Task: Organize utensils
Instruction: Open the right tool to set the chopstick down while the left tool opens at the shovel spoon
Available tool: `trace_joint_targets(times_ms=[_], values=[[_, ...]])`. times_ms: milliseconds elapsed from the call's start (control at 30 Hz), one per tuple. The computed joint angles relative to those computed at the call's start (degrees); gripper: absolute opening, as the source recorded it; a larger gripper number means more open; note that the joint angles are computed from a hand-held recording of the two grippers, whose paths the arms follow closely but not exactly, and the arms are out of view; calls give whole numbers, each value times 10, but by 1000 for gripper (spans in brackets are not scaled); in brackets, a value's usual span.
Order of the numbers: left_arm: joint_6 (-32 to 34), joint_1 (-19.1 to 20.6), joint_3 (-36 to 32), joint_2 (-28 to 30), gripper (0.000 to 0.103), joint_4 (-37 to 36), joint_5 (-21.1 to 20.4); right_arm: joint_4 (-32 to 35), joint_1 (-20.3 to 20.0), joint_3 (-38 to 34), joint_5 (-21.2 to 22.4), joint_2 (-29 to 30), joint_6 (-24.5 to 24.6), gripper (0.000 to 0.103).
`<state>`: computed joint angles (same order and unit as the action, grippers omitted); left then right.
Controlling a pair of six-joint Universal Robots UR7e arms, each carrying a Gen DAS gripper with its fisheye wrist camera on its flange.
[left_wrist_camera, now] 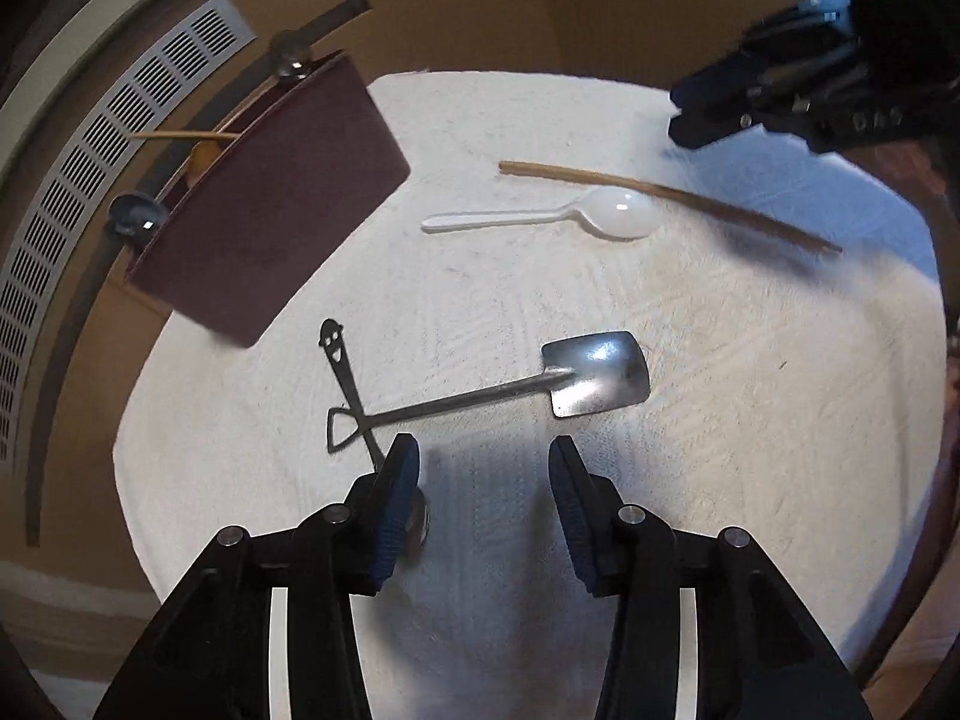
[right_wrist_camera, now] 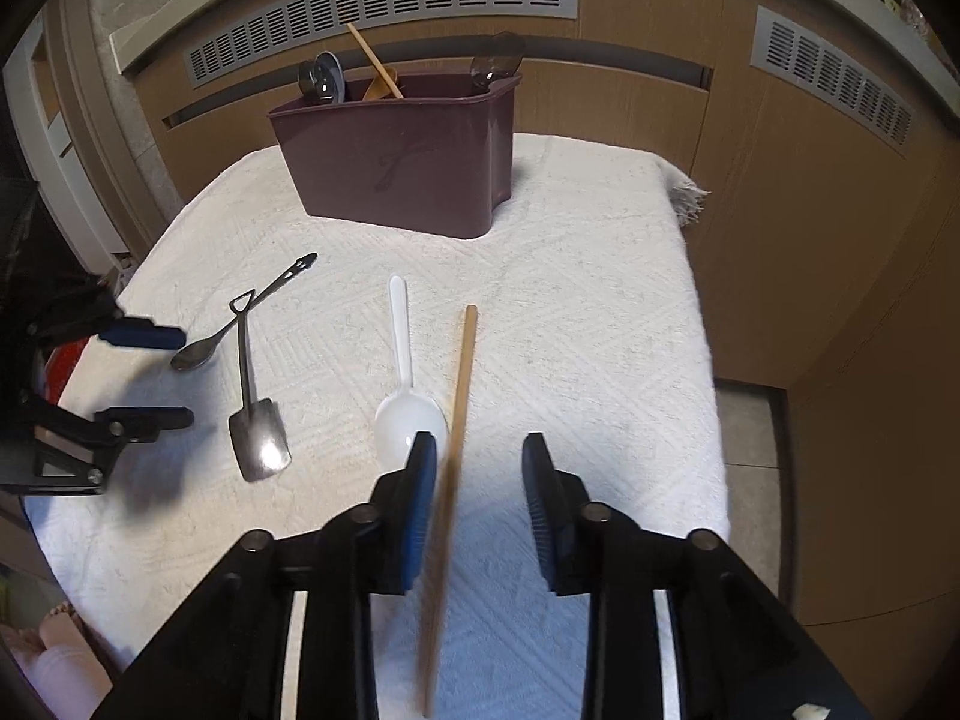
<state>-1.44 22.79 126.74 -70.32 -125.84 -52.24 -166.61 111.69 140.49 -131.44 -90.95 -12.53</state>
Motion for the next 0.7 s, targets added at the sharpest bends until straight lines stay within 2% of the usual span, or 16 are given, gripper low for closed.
trace_joint_targets(times_ms=[133,333,433,533,600,633,700], values=[[54,14,-17,50,47,-40,10,7,-3,11,-7,-30,2,33],[20,56,-73,114,47,-108,-1,7,-32,15,11,-45,10,33],[-8,87,-105,134,46,-125,-33,13,-43,14,25,-42,14,33],[6,109,-128,135,47,-116,-97,12,-47,13,27,-40,12,33],[27,116,-146,139,47,-82,-133,10,-47,14,24,-40,8,33],[35,116,-152,142,47,-74,-135,9,-48,14,24,-41,6,33],[40,109,-160,155,47,-66,-111,7,-51,14,25,-40,3,33]])
